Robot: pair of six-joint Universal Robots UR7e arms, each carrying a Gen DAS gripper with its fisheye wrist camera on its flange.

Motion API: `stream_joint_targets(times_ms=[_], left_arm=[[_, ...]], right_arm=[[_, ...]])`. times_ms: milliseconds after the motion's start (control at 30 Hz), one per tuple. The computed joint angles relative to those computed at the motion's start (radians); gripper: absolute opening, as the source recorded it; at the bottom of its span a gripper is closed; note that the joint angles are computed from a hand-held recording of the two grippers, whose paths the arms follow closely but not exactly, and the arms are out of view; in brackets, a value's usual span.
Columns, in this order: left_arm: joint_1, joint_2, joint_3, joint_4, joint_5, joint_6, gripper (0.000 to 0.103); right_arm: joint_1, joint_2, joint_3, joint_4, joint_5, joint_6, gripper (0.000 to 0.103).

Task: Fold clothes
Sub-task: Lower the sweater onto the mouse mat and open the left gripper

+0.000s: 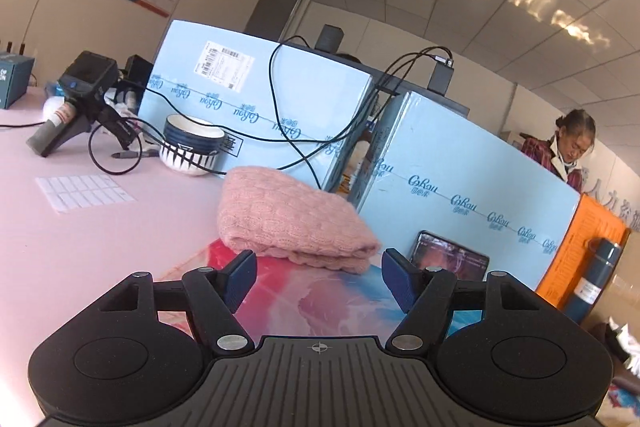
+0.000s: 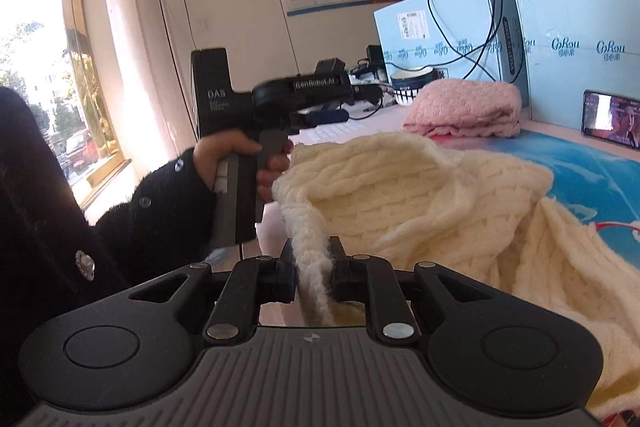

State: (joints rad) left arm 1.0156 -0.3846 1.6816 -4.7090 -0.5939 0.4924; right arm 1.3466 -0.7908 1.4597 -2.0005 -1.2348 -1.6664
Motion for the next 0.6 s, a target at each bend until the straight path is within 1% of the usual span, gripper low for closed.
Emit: stream_joint_targets(times_ms=[33, 67, 100, 133, 167, 233, 267, 300, 333, 367, 433, 500, 533, 567, 600], left_arm=[[-0.004, -0.016, 0.033, 0.027, -0.030, -0.054, 0.076], [-0.012, -0.021, 0.046, 0.054, -0.053, -0.066, 0.079], [-0.025, -0.016, 0.044, 0.075, -0.066, -0.040, 0.083], [-0.038, -0.006, 0.029, 0.099, -0.072, 0.013, 0.089], [-0.052, 0.007, 0.010, 0.125, -0.074, 0.078, 0.091], [-0.066, 0.027, -0.023, 0.208, -0.082, 0.176, 0.095], [-0.065, 0.029, -0.030, 0.265, -0.089, 0.197, 0.095], [-0.065, 0.030, -0.038, 0.323, -0.096, 0.218, 0.096], [-0.062, 0.032, -0.048, 0.379, -0.097, 0.229, 0.096], [-0.055, 0.032, -0.059, 0.430, -0.093, 0.218, 0.096], [-0.035, 0.018, -0.056, 0.552, -0.090, 0.122, 0.098], [-0.014, -0.008, -0.041, 0.683, -0.100, 0.003, 0.098], [-0.003, -0.027, -0.027, 0.746, -0.115, -0.065, 0.098], [0.007, -0.048, -0.013, 0.806, -0.131, -0.134, 0.098], [0.018, -0.069, 0.001, 0.862, -0.152, -0.199, 0.098]], right_arm=[[0.000, 0.001, 0.008, -0.007, -0.040, 0.006, 0.014], [0.001, 0.001, 0.019, -0.029, -0.068, 0.007, 0.014], [-0.001, 0.000, 0.031, -0.053, -0.084, 0.013, 0.015], [-0.004, 0.001, 0.035, -0.058, -0.084, 0.021, 0.015], [-0.007, 0.001, 0.031, -0.047, -0.080, 0.024, 0.017], [-0.014, -0.007, 0.029, -0.030, -0.067, 0.029, 0.030], [-0.017, -0.012, 0.026, -0.017, -0.059, 0.032, 0.045], [-0.020, -0.021, 0.031, -0.017, -0.048, 0.030, 0.056], [-0.023, -0.031, 0.035, -0.018, -0.036, 0.029, 0.058], [-0.026, -0.040, 0.040, -0.019, -0.025, 0.027, 0.058], [-0.035, -0.059, 0.051, -0.037, 0.007, 0.030, 0.059], [-0.054, -0.083, 0.071, -0.101, 0.073, 0.045, 0.077], [-0.063, -0.095, 0.080, -0.135, 0.106, 0.055, 0.079], [-0.074, -0.097, 0.073, -0.153, 0.146, 0.083, 0.079], [-0.084, -0.098, 0.064, -0.172, 0.186, 0.113, 0.082]])
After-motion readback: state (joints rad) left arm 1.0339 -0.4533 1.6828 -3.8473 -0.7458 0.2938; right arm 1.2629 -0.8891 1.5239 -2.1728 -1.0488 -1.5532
